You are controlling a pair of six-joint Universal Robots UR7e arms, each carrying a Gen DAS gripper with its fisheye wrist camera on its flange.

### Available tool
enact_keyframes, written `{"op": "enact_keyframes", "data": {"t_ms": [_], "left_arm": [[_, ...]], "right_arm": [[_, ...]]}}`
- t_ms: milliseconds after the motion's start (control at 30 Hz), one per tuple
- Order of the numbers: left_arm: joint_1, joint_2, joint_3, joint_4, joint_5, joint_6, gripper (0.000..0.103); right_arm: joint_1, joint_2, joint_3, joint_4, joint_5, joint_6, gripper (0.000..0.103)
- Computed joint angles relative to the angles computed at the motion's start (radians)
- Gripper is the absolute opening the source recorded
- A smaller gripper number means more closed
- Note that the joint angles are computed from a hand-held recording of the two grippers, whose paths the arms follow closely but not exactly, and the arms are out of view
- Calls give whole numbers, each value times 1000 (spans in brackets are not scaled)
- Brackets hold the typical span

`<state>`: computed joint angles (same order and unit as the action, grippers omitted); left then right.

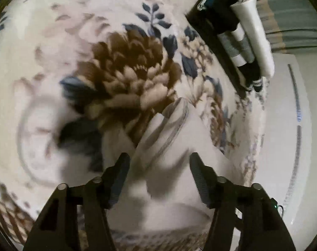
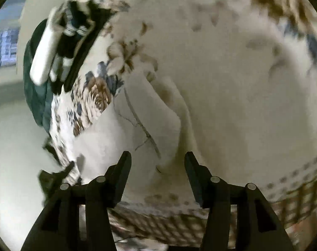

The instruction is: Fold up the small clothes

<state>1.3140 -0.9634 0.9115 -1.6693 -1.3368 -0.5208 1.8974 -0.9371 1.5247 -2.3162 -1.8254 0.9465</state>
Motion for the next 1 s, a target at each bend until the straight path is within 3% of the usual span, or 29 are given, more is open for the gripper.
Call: {"op": "enact_keyframes", "data": {"t_ms": [33, 100, 200, 300, 433, 500, 567, 667, 767, 800, 900, 1000], "left_arm": [[-5, 1, 3, -5, -4, 13, 6], [-27, -24, 35, -43, 6, 40, 6], [-55, -73, 75, -79, 25, 32, 6], [-68, -135, 132, -105, 2, -26, 6], [-68, -192, 219, -110, -21, -24, 7], [-55, -207, 271, -85, 20, -16, 7], [-13, -208, 304, -84, -31, -36, 8], [28, -185, 274, -40, -122, -58, 20], [26, -174, 224, -30, -134, -40, 48], [18, -168, 196, -26, -115, -33, 54], [7, -128, 97, -32, -89, -1, 54], [-1, -45, -34, -12, -51, 62, 54]], "right_arm": [[1, 9, 7, -30, 4, 13, 36], [10, 29, -10, -25, -23, 28, 5], [36, 53, -57, 13, -85, 5, 5], [40, 51, -74, 30, -82, -11, 5], [48, 34, -98, 93, -71, -39, 5], [41, 23, -96, 150, -55, -36, 5], [31, 22, -101, 231, -50, -30, 5], [24, 50, -149, 397, -84, -15, 8], [36, 113, -272, 602, -151, -47, 21], [37, 112, -279, 598, -150, -55, 27], [42, 112, -318, 598, -185, -36, 46], [42, 102, -314, 462, -205, -75, 53]]}}
